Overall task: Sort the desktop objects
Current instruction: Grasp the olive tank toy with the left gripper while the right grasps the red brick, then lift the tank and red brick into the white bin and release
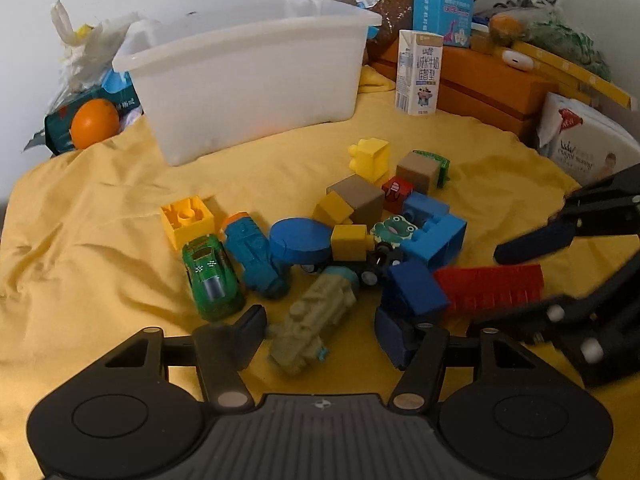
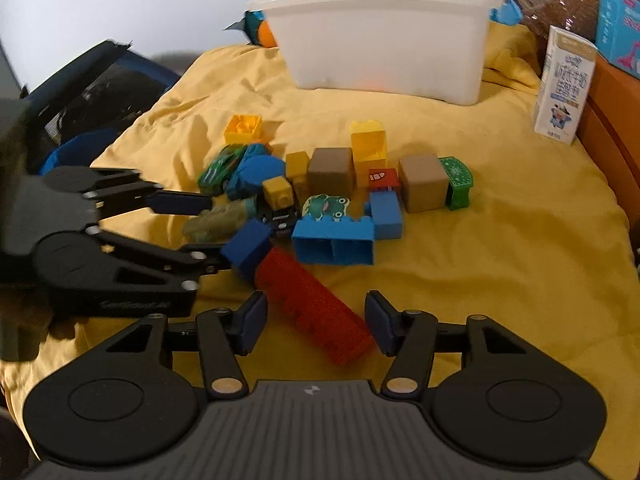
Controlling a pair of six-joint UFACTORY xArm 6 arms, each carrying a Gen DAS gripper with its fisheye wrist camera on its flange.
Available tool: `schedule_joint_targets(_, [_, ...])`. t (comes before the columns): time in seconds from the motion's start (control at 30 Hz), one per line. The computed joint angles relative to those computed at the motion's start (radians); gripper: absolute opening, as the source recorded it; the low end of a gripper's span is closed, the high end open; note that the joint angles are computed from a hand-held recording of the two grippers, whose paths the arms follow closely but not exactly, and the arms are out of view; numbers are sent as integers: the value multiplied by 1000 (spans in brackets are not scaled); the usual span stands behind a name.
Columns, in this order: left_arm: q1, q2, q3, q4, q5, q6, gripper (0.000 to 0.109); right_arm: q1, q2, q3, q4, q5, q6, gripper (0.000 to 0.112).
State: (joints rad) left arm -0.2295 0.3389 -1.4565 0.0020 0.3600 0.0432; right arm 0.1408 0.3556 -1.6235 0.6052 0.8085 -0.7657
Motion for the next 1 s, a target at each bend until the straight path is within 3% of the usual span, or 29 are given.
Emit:
schedule_joint_targets(0.03, [-2, 0, -2, -13, 0, 16, 55, 0, -3, 3, 10, -1, -32, 72])
schedule_joint_targets(0.1, [-7, -10, 10, -25, -4, 46, 54, 6, -19, 26, 47, -43, -106, 74])
schedule_joint_targets(0.17, [-11, -29, 32, -62, -8, 87, 53, 3, -5, 4, 71, -20, -155, 60])
schedule_joint_targets(0.2, [-12, -40, 44, -80, -10, 102, 53, -4, 13, -25, 68, 25, -158, 37])
schedule_joint_targets(0.23, [-13, -49, 56, -83, -11, 105, 54, -8, 28, -51, 54, 67, -151, 26])
schedule_joint_targets(0.6, [-14, -53, 63, -65, -20, 59, 52, -19, 37, -62, 46, 89, -158, 25])
schedule_joint_targets(0.83, [7, -130, 121, -10, -70, -87, 52, -47, 20, -72, 121, 68, -133, 25])
schedule_joint_targets(1.0, [35, -113, 27, 75, -65, -249, 52, -50, 29, -106, 151, 40, -94, 25])
